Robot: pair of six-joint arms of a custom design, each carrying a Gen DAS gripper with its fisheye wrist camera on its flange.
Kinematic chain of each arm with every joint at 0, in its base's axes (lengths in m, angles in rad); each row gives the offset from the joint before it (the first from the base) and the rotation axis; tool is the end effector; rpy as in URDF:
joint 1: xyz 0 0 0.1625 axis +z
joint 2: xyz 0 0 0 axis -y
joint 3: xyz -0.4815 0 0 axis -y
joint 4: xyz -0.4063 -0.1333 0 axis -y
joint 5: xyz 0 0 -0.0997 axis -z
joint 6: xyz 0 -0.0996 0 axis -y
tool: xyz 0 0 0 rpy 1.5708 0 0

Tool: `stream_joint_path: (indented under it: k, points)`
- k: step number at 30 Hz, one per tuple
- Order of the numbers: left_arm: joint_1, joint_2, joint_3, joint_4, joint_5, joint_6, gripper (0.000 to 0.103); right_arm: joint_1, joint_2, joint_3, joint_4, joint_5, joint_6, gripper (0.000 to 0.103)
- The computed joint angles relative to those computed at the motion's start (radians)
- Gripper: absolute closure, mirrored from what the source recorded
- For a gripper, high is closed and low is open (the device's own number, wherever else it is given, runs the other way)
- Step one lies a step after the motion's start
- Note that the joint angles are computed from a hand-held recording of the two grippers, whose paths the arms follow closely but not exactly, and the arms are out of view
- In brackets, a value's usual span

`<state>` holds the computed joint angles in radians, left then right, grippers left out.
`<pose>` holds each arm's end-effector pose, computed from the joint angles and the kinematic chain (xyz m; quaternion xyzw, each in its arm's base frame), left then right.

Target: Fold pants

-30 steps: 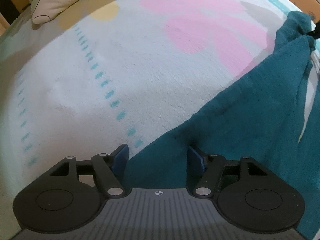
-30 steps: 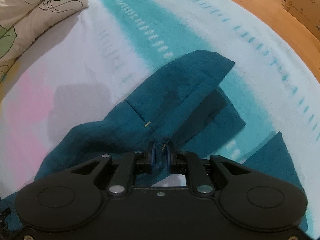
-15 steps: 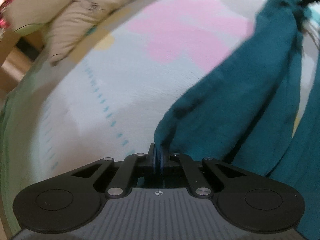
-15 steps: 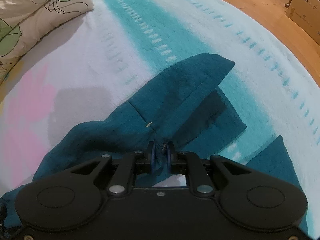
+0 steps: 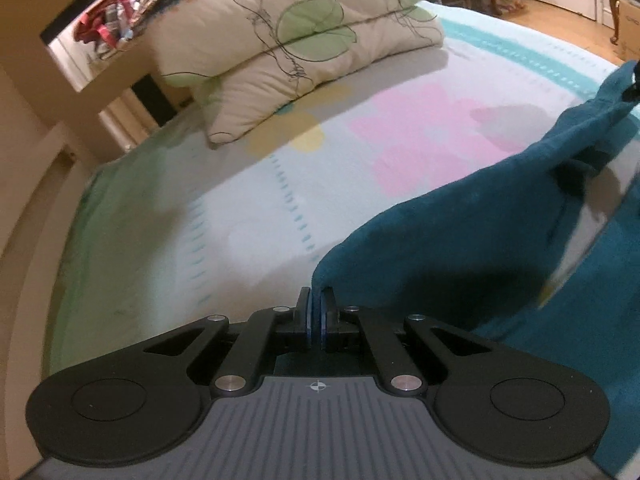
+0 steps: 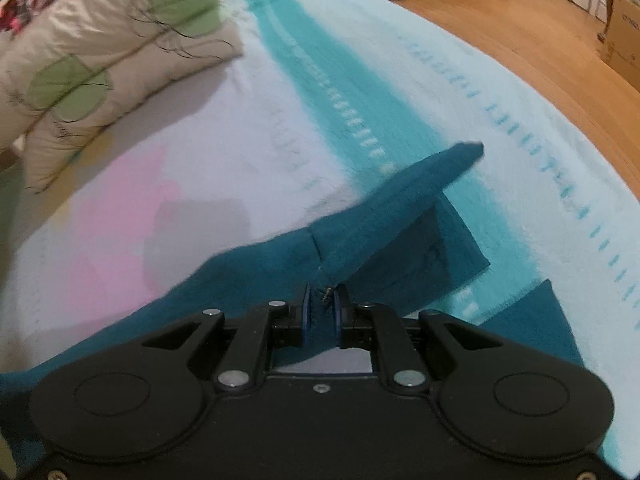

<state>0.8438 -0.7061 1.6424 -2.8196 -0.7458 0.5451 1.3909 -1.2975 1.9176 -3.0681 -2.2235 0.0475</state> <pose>-0.3262 -0.6773 0.1141 0.4874 0.7651 -0.1779 0.3814 -0.0331 -0.5888 0.4161 -0.2326 -0.8366 0.3822 0.3162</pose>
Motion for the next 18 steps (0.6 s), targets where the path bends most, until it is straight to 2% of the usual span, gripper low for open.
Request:
stream_joint_path:
  k: [6, 10, 13, 16, 18]
  points:
    - [-0.057, -0.099, 0.158, -0.017, 0.062, -0.125, 0.099, 0.050, -0.095, 0.129, -0.106, 0.023, -0.035, 0.086]
    - [-0.114, -0.148, 0.278, 0.001, 0.133, -0.263, 0.099, 0.045, -0.163, 0.245, -0.178, 0.066, -0.072, 0.086]
    - [-0.140, -0.153, 0.320, 0.078, 0.171, -0.403, 0.099, 0.022, -0.224, 0.328, -0.148, 0.081, -0.009, 0.086]
    - [-0.145, -0.136, 0.331, 0.123, 0.188, -0.471, 0.099, -0.009, -0.266, 0.382, -0.100, 0.077, 0.070, 0.086]
    - [-0.140, -0.127, 0.326, 0.181, 0.181, -0.537, 0.099, -0.026, -0.271, 0.409, -0.100, 0.071, 0.077, 0.086]
